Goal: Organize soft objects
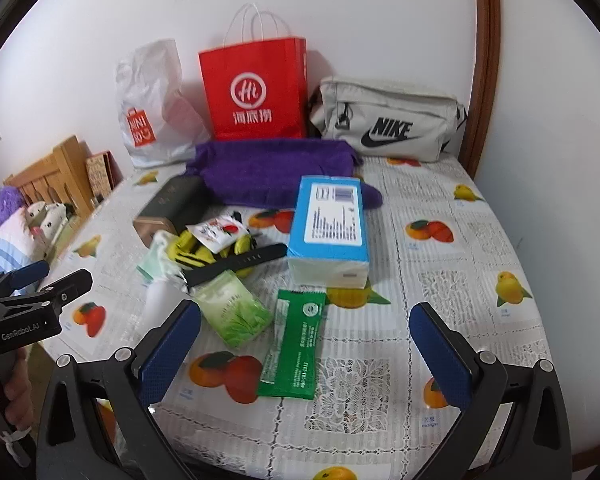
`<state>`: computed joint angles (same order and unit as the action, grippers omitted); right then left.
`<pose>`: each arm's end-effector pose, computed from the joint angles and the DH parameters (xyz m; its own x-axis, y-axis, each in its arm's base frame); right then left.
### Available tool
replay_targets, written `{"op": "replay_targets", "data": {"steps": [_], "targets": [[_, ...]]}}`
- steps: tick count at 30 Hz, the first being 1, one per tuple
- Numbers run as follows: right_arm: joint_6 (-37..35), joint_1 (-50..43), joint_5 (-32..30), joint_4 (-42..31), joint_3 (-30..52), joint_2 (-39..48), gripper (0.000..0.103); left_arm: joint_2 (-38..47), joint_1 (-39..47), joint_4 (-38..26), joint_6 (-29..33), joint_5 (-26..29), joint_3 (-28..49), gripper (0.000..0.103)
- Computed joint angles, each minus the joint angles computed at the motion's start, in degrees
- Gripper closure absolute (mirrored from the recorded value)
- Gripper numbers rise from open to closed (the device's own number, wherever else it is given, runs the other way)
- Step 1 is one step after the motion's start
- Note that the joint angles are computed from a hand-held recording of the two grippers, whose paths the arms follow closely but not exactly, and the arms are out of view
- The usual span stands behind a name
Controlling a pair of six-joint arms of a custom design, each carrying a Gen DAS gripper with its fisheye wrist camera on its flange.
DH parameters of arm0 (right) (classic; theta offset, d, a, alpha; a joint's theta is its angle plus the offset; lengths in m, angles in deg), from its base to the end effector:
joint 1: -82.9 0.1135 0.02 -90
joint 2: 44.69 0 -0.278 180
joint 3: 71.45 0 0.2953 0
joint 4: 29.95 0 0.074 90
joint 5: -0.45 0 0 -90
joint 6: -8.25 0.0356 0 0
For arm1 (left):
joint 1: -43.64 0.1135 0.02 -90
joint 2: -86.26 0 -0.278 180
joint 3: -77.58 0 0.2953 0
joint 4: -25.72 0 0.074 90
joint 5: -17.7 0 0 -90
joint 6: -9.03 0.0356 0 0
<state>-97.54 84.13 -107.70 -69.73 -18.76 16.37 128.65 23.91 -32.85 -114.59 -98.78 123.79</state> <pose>0.2493 0.0164 0.2335 -0.6545 -0.2727 -0.7051 -0.4222 0.9055 0.0417 0.1658 -0.0426 0.2341 -0.6733 -0.2850 -0.6822 -0.3757 0.9266 -0.0163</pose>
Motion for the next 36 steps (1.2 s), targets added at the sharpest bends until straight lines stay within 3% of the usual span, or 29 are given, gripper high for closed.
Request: {"op": "replay_targets", "data": {"steps": [3,8,10,17,21,23,25,36], "targets": [[-0.4,0.0,0.6,1.5,0.0,3.6,0.000,1.7,0.0,2.4,0.3,0.7,-1.6,0.008],[-0.5,-0.2,1.5,3.5,0.0,8.4,0.000,4.2,2.0,8.6,2.0,8.2,-3.9,0.011],[-0.7,-0.4,1.6,4.3,-0.1,9.6,0.000,6.7,1.3,10.7,2.5,9.2,-3.9,0.022],[-1.1,-1.5,1.8,6.4,0.1,15.9,0.000,14.6,0.4,16.6,3.1,11.7,-3.5,0.034],[-1.2,-1.7,1.6,7.5,0.6,19.5,0.000,18.2,1.7,19.3,3.4,14.2,-3.5,0.052],[-1.4,-1.5,1.8,8.1,0.7,21.0,0.000,18.9,2.4,21.2,3.8,16.4,-3.8,0.053],[-1.7,-1.0,2.1,8.7,0.7,22.3,0.001,19.3,3.2,22.4,4.8,18.4,-4.0,0.069],[-2.5,1.4,0.3,10.6,0.7,25.7,0.001,12.8,6.2,20.7,6.2,19.7,-4.8,0.070]]}}
